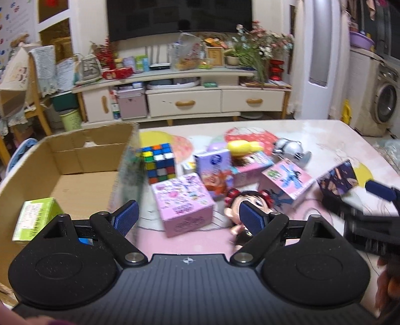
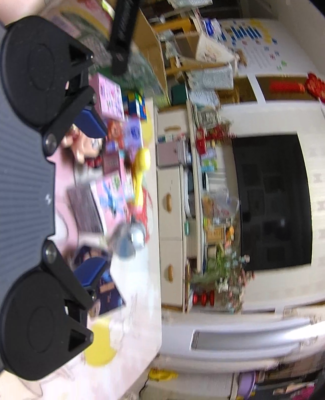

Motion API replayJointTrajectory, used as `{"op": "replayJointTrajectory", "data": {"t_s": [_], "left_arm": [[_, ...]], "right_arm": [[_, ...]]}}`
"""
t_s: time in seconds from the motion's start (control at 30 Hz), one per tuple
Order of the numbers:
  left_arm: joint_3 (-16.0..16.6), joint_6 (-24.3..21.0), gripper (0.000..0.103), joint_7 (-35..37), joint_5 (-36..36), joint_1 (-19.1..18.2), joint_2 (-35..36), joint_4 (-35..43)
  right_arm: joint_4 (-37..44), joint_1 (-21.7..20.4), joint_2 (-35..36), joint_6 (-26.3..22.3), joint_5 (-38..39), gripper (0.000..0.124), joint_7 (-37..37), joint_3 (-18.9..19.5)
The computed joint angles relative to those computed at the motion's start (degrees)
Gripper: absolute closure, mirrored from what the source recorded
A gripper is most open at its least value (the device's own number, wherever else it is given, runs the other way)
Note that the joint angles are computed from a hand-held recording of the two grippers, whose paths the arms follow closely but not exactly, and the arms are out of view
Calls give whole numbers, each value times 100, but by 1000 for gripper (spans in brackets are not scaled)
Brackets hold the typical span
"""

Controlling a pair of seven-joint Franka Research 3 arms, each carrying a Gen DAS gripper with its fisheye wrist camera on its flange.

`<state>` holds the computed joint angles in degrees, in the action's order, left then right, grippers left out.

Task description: Organize rigid objects

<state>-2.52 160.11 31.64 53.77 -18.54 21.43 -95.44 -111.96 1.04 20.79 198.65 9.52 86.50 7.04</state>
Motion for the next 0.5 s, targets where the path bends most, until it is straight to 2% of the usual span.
{"op": "replayJointTrajectory", "data": {"t_s": [0.13, 0.2, 0.27, 0.37, 0.43, 0.5], "left_arm": [[-218, 109, 0, 599, -424, 112, 100, -4], [-263, 89, 0, 882, -587, 86, 169, 30], [-282, 59, 0, 1119, -726, 50, 234, 70], [-303, 21, 0, 1390, -931, -11, 328, 116], [-303, -31, 0, 1544, -1038, -67, 422, 198], [-291, -98, 0, 1668, -1119, -128, 513, 288]], "right_arm": [[183, 653, 180, 9, 702, 22, -442, -829], [333, 711, 280, -233, 877, 22, -614, -983], [486, 941, 398, -444, 1177, 22, -726, -1299], [634, 752, 507, -685, 1218, 22, -738, -1139], [654, 1110, 570, -713, 1284, 22, -801, -1494], [710, 1248, 655, -723, 1209, 22, -970, -1610]]}}
